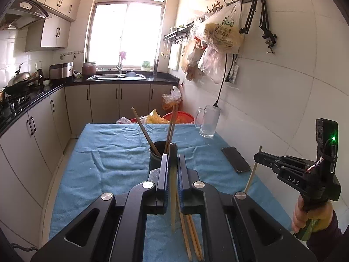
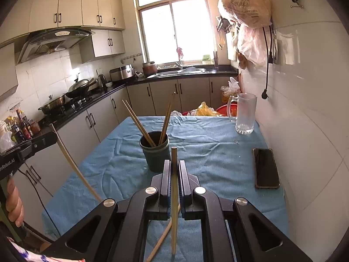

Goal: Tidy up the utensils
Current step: 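Lift the chopstick with the right gripper and lower it into the holder, then open the right gripper to release the chopstick into the grey holder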

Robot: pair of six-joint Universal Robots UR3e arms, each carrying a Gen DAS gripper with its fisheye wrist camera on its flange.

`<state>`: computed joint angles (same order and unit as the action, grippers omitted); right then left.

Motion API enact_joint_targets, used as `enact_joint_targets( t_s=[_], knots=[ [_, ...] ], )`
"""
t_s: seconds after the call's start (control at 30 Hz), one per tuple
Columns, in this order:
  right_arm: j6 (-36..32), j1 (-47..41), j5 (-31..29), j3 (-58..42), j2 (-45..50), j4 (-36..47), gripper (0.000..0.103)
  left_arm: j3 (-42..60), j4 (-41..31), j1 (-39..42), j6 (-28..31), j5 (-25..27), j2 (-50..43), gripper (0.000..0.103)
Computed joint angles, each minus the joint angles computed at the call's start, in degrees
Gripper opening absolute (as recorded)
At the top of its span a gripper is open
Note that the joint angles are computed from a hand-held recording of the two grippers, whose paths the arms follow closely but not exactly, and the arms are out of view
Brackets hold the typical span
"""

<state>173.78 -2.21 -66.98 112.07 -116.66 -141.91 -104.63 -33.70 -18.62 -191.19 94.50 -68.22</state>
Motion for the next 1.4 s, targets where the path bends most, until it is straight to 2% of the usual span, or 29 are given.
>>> enact_joint_targets(
  t_s=[0.13,0.37,0.63,0.83,1.0,1.1,1.27,1.4],
  knots=[
    [0.60,1.01,-0.54,-3.76,3.67,-1.17,0.006,2.76,-1.32,2.46,0.68,-1.44,-0.96,0.007],
    [2.51,5.84,-4.14,-16.24,14.18,-3.14,0.006,12.19,-3.90,6.00,2.15,-2.36,-6.53,0.007],
    [3.38,9.94,-6.05,-39.32,27.90,0.96,0.006,32.27,-7.85,9.55,1.53,-4.70,-18.92,0.007],
    [4.49,13.15,-7.54,-59.91,40.52,6.07,0.006,51.91,-12.68,8.50,1.50,-3.29,-33.24,0.007],
    [5.54,15.38,-9.37,-76.03,52.01,10.96,0.006,61.33,-14.39,7.58,1.86,-1.35,-42.31,0.007],
    [6.52,16.18,-10.99,-83.17,58.65,13.44,0.006,64.53,-15.85,8.60,1.28,-3.27,-46.84,0.007],
    [8.30,15.64,-10.66,-88.37,66.09,17.72,0.006,65.88,-21.24,11.09,-0.59,-8.35,-50.92,0.007],
    [8.23,14.93,-10.64,-93.77,70.89,21.28,0.006,60.19,-17.34,11.50,-0.47,-7.94,-48.70,0.007]
  ],
)
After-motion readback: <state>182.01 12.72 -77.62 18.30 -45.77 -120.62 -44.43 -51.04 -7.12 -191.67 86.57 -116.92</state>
